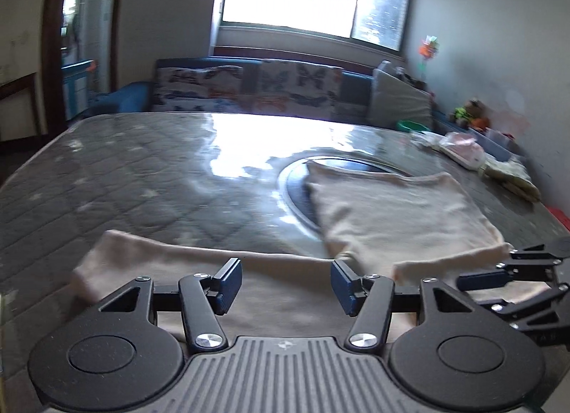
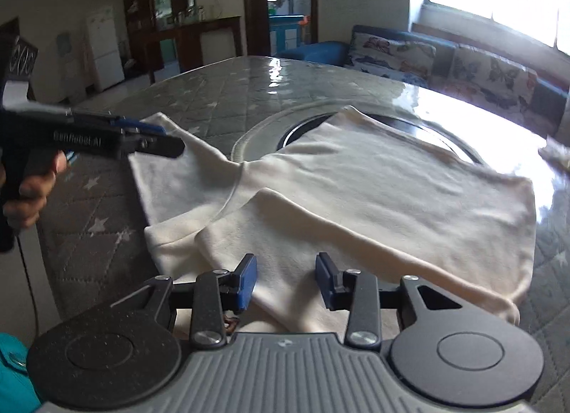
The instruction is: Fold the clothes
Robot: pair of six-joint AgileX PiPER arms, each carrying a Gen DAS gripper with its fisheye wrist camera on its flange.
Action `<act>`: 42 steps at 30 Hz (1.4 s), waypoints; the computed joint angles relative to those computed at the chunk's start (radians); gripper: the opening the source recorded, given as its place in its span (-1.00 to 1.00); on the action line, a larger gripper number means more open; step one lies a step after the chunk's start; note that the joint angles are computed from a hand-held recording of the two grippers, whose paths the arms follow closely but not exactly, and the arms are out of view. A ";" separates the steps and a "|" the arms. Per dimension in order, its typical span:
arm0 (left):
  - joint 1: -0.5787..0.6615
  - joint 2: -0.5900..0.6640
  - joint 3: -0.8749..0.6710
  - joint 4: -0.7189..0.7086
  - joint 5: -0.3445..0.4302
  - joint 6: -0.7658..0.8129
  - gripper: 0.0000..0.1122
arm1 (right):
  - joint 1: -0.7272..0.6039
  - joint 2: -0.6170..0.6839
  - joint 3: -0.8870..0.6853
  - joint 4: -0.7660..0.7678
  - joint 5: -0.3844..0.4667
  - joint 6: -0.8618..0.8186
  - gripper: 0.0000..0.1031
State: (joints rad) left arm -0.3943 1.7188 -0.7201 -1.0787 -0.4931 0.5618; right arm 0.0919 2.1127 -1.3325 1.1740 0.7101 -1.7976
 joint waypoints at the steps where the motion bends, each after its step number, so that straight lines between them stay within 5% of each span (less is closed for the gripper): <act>1: 0.003 -0.010 0.018 -0.020 -0.020 0.002 0.09 | 0.006 -0.006 0.006 0.006 -0.001 -0.016 -0.28; 11: 0.057 -0.015 0.060 -0.322 -0.158 0.095 0.21 | 0.057 -0.001 -0.002 -0.002 0.014 -0.015 -0.29; 16: 0.128 0.013 0.034 -0.360 -0.125 0.083 0.15 | 0.029 -0.024 0.000 0.000 0.032 -0.005 -0.29; 18: 0.152 0.028 0.017 -0.377 -0.102 0.090 -0.04 | 0.018 -0.033 0.007 0.010 0.036 -0.013 -0.28; 25: 0.159 0.048 0.010 -0.392 -0.143 0.043 -0.78 | -0.025 -0.053 0.030 0.034 0.060 -0.031 -0.27; 27: 0.166 0.042 0.019 -0.362 -0.136 -0.006 -0.86 | -0.037 -0.056 0.034 0.044 0.063 -0.034 -0.27; 36: 0.028 -0.077 -0.013 -0.208 -0.128 -0.057 -0.89 | -0.129 -0.076 0.058 0.124 0.078 -0.058 -0.26; 42: -0.088 -0.056 -0.188 -0.128 -0.010 0.010 -0.90 | -0.220 -0.073 0.069 0.181 0.090 -0.084 -0.26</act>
